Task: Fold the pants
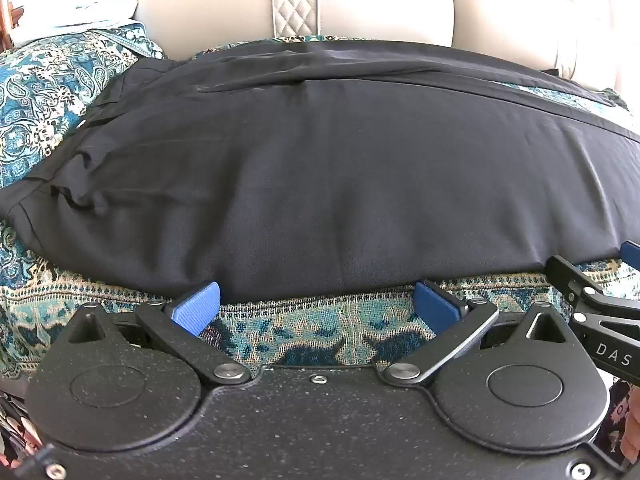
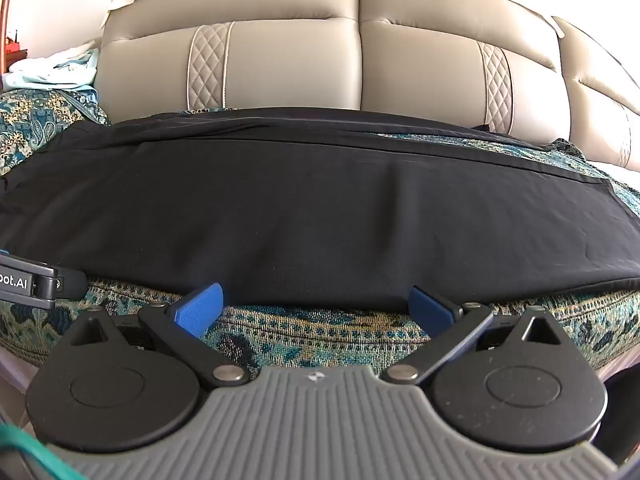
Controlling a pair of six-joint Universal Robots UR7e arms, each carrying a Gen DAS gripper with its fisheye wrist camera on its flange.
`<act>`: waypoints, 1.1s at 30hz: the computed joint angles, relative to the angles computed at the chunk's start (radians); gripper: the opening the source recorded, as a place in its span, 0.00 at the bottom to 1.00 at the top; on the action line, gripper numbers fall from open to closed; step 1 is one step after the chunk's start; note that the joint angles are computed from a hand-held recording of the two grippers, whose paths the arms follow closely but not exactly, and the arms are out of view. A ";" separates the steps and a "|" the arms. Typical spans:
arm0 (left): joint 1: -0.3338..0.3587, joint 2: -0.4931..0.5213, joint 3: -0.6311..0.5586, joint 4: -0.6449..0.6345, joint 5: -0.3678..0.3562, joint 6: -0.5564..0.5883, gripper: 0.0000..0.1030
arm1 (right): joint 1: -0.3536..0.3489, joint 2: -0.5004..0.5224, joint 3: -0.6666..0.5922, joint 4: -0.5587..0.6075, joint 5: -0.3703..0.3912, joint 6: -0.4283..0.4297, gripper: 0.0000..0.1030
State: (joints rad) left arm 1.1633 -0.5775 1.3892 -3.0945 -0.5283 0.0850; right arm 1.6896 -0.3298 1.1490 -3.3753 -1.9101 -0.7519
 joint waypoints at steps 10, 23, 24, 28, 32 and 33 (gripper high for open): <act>0.000 -0.002 0.001 0.004 -0.003 -0.006 1.00 | 0.000 0.000 -0.001 0.001 0.001 0.000 1.00; 0.000 -0.001 0.001 0.003 -0.003 -0.005 1.00 | -0.001 0.000 -0.002 0.001 0.002 -0.001 1.00; 0.000 -0.001 0.001 0.003 -0.003 -0.005 1.00 | -0.001 0.000 -0.002 0.001 0.002 -0.001 1.00; 0.000 -0.001 0.001 0.000 -0.003 -0.002 1.00 | -0.002 0.001 -0.003 0.001 0.002 -0.001 1.00; 0.000 -0.001 0.001 0.000 -0.003 -0.002 1.00 | -0.002 0.002 -0.003 0.000 0.002 -0.001 1.00; 0.000 -0.001 0.001 0.000 -0.003 -0.002 1.00 | -0.002 0.003 -0.003 0.000 0.002 -0.001 1.00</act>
